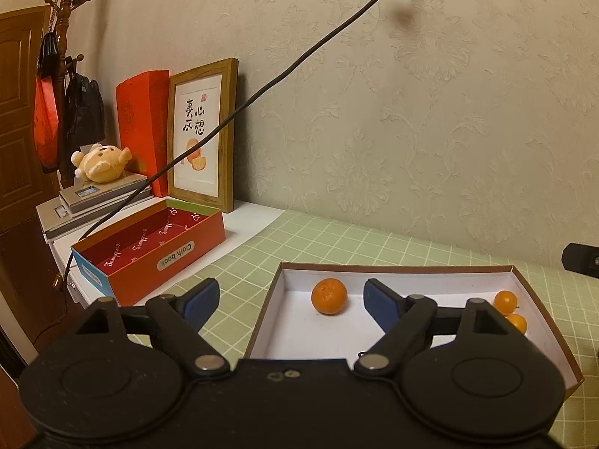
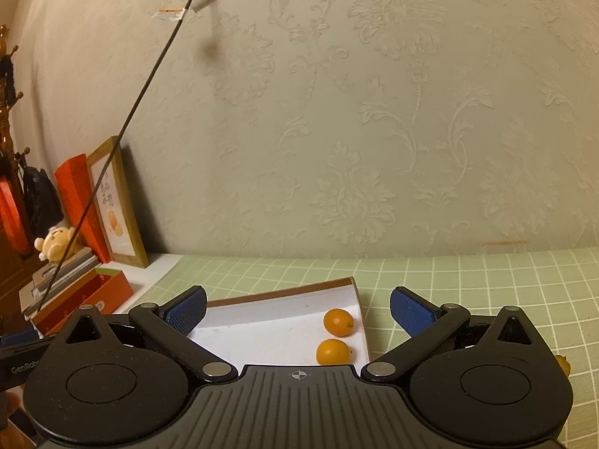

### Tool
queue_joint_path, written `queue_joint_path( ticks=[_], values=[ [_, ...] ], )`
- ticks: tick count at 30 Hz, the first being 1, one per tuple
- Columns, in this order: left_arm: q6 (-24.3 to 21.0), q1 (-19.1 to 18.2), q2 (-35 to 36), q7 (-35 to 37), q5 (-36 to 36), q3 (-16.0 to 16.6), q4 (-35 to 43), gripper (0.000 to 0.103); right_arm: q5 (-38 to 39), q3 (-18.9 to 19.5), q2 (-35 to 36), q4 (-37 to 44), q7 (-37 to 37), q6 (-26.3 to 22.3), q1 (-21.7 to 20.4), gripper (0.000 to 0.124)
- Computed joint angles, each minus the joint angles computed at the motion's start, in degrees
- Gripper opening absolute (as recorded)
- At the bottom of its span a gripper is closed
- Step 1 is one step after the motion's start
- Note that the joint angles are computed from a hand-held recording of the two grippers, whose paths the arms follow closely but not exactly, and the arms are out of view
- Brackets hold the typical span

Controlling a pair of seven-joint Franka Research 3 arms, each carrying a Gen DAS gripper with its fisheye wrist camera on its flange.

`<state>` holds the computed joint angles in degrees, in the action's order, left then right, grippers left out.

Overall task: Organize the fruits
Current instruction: 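Move both open grippers back to the remaining fruit pile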

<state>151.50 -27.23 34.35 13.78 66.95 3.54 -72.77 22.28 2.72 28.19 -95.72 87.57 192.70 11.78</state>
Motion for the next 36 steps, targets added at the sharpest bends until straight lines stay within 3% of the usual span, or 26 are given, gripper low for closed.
queue_joint_path(
  ticks=[5, 7, 15, 20, 25, 32, 36],
  values=[
    [-0.7, -0.8, -0.9, -2.2, 2.1, 0.7, -1.0, 0.092, -1.6, 3.8, -0.9, -1.0, -0.2, -0.5, -3.6, 0.103],
    [-1.2, -1.0, -1.5, -3.3, 3.3, 0.7, -1.5, 0.096, -1.6, 3.1, -1.4, -1.5, -0.1, -0.8, -3.1, 0.103],
    [0.1, -1.5, -3.5, -6.3, 9.5, -0.4, -3.6, 0.096, -4.7, 10.3, -5.6, -8.0, 1.5, 2.8, -10.8, 0.103],
    [4.0, -1.5, -2.7, -4.6, 11.3, -2.1, -2.9, 0.085, -4.0, 4.5, -9.6, -13.2, 2.8, 5.3, -7.6, 0.103],
    [6.8, -2.7, 0.0, -1.2, 9.1, -2.5, 0.3, 0.079, -3.5, 1.4, -12.8, -17.9, 4.1, 7.2, -7.2, 0.103],
    [11.3, -3.8, 5.1, 8.9, -0.3, -3.7, 5.8, 0.064, -3.0, -1.1, -17.1, -24.1, 6.6, 9.0, -8.4, 0.103],
    [12.5, -4.4, 8.5, 17.2, -6.7, -5.6, 9.1, 0.058, 3.0, -4.5, -18.7, -25.9, 3.0, 8.9, -5.9, 0.103]
  ],
)
